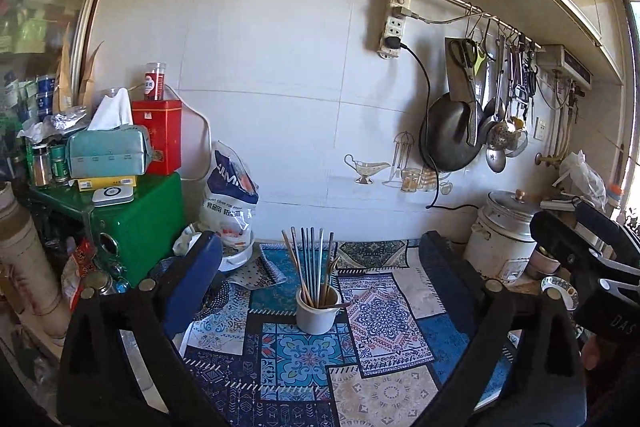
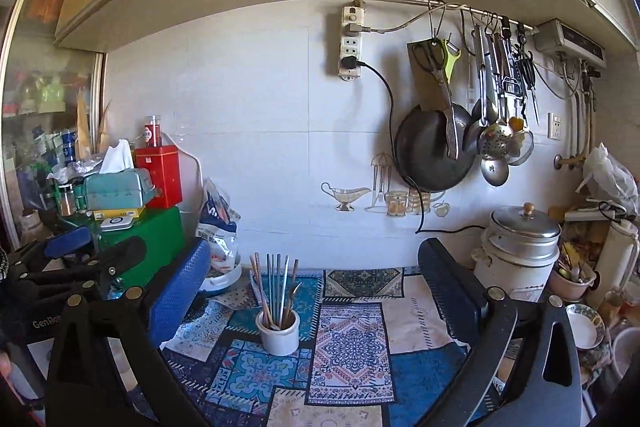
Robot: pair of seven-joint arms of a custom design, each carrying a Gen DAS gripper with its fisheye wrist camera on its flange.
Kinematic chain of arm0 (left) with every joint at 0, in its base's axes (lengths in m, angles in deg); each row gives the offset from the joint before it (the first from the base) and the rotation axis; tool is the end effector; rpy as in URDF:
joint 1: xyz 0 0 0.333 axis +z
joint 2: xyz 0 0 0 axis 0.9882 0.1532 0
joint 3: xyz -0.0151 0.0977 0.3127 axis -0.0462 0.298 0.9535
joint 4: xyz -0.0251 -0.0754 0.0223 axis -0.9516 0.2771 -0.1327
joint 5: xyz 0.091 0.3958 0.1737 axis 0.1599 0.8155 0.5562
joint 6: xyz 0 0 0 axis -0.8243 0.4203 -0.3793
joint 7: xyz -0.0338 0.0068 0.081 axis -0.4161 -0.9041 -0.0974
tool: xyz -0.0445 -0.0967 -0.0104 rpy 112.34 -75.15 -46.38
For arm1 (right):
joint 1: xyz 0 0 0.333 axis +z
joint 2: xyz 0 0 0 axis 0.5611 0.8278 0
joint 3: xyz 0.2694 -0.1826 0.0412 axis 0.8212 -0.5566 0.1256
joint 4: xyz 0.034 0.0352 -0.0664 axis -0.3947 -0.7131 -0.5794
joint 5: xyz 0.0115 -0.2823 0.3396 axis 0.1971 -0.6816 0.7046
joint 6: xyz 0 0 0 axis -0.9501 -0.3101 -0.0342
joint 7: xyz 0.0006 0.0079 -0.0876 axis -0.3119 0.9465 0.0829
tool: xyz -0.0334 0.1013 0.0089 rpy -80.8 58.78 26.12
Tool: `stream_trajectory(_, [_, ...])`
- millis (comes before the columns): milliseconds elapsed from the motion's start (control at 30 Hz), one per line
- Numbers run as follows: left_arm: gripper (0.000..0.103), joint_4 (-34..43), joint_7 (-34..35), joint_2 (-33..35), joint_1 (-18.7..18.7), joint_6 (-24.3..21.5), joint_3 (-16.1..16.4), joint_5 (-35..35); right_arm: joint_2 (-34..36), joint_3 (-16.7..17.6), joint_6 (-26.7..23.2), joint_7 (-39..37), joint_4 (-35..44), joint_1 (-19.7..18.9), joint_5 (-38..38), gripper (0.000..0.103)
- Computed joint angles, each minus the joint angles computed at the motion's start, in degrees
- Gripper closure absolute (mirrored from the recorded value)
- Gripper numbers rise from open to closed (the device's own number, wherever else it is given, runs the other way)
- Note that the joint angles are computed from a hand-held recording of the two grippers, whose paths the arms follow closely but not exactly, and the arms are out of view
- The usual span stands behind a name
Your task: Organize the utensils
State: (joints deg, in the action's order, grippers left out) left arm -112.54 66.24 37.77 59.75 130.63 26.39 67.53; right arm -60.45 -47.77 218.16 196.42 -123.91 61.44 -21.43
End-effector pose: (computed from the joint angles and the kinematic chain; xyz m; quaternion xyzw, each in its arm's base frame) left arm 0.6938 -0.3100 0.6996 -0.5657 0.5524 -0.4852 0.3735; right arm 0.7072 0.2966 0.6545 -0.5576 0.5008 -0.4563 0.4796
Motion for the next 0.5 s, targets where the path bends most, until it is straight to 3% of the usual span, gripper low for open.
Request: stream_trajectory(500, [0.002,-1.5,-1.7,-1.1,0.8,-1.0,-0.3,2.2,1.0,0.1,0.5,-4.2,0.8,0.2,4.4,0.000])
